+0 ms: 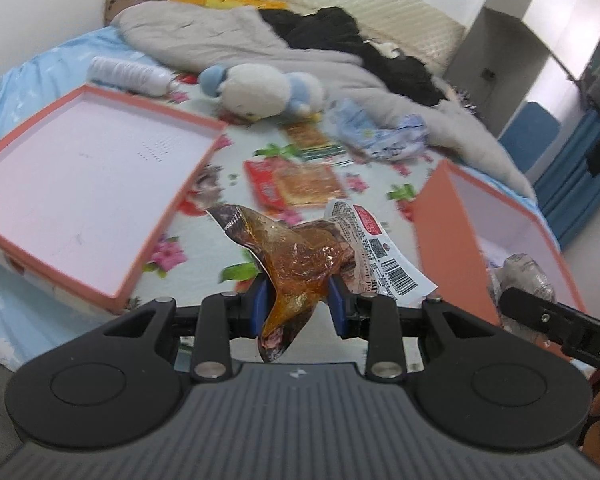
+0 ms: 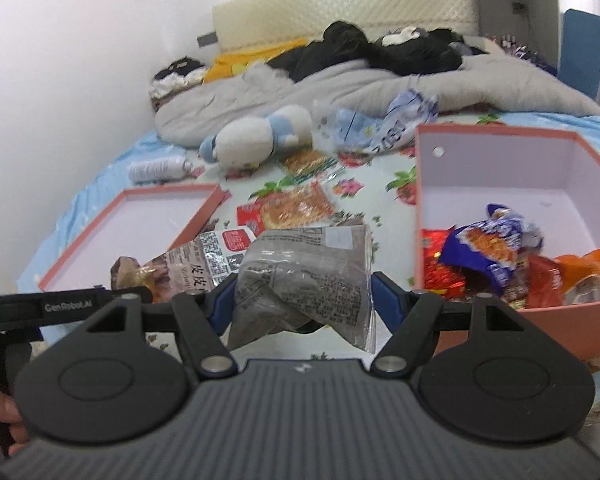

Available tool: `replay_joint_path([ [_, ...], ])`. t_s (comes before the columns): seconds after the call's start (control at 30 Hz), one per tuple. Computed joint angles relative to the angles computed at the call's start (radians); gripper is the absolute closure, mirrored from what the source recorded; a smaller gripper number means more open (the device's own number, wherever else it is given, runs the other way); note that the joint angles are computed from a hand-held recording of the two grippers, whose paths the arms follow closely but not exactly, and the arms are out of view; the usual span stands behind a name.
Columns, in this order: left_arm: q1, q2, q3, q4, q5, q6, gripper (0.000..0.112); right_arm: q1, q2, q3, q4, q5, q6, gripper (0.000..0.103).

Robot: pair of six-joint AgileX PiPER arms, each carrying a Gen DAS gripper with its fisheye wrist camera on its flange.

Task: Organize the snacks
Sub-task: 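Carry the jerky pack and clear snack bag over the box with both tools, then open both tools to drop the jerky pack and snack bag into the box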

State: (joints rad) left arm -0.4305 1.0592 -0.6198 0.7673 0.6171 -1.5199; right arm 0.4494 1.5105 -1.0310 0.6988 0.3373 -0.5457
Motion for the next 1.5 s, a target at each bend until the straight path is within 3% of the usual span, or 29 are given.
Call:
replay_joint_path([
  [0.17, -0.142, 0.027, -0.082, 0.066, 0.084, -0.091, 0.076, -0.076, -0.076, 0.028, 0.022, 0.035, -0.047, 0.031],
  [0.47, -0.288, 0.090, -0.215, 0.103, 0.131, -0.117, 0.076, -0.218, -0.188, 0.084, 0.074, 0.099, -0.120, 0.031],
  [0.8, -0.359, 0.191, -0.342, 0.113, 0.057, -0.089, 0.076, -0.421, -0.298, 0.148, 0.137, 0.180, -0.225, 0.031],
  [0.9, -0.350, 0.236, -0.385, 0.083, 0.019, -0.032, 0.076, -0.453, -0.302, 0.159, 0.136, 0.165, -0.239, 0.031],
  [1.23, -0.204, 0.453, -0.552, -0.116, -0.124, 0.234, 0.076, -0.498, -0.157, 0.116, 0.300, 0.121, -0.402, 0.031],
  [1.5, -0.093, 0.698, -0.810, -0.346, -0.137, 0.546, 0.076, -0.505, 0.052, -0.014, 0.405, 0.087, -0.521, 0.031],
])
